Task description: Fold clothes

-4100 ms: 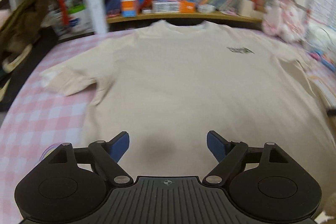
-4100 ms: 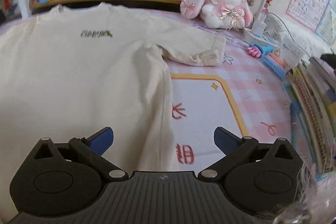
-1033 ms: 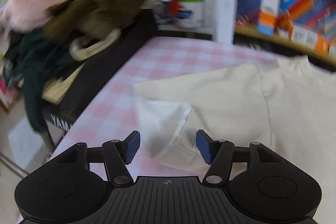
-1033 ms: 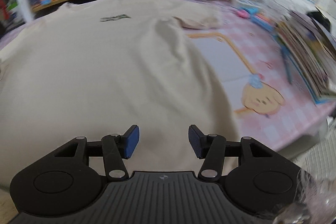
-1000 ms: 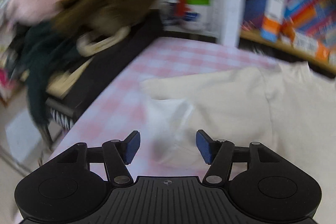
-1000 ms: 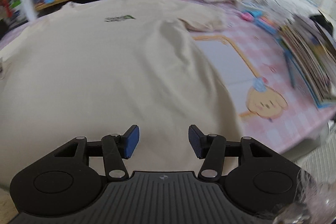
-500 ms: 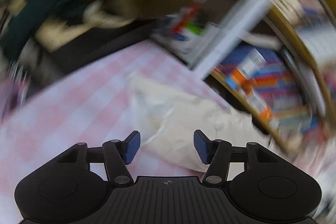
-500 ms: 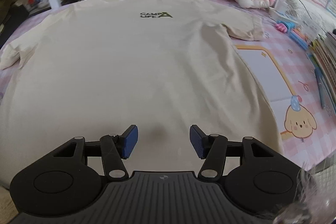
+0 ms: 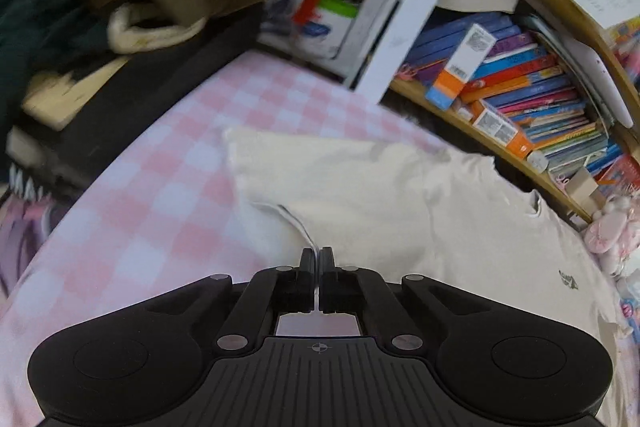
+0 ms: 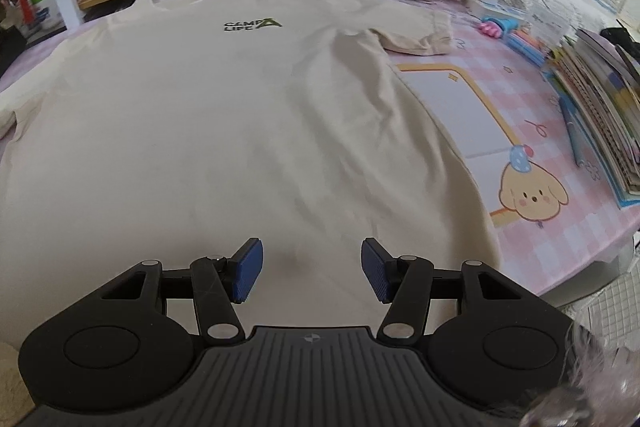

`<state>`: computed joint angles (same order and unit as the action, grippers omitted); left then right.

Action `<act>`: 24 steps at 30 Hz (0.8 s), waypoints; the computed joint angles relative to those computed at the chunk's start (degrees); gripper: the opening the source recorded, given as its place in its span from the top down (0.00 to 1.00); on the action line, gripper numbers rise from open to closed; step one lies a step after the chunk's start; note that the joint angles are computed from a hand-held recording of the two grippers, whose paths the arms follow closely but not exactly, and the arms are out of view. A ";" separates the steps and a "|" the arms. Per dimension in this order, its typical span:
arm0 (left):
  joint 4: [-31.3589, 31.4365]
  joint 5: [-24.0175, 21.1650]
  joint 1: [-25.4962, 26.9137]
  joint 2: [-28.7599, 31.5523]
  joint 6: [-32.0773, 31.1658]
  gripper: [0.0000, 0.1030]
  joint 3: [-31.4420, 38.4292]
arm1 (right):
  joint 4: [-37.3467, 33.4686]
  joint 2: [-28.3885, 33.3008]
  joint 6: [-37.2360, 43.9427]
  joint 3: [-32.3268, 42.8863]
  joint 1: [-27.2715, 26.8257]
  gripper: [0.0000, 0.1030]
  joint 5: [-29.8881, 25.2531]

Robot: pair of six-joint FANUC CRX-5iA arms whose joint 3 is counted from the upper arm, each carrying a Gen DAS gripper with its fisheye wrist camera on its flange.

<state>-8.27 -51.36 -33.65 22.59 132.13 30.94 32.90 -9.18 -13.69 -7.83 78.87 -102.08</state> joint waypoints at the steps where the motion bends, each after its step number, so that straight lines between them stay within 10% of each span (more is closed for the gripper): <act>1: 1.02 -0.49 0.35 -0.49 -0.36 0.99 -1.03 | -0.08 -0.04 -0.40 -0.01 -0.01 0.49 -0.10; 9: -2.29 -3.79 1.19 -1.18 -4.45 0.56 0.56 | 0.11 1.07 3.68 0.80 -1.65 0.49 3.41; 24: -8.16 -14.56 3.73 15.61 -13.15 0.68 24.39 | -3.71 3.74 -0.54 4.85 0.60 0.49 -3.40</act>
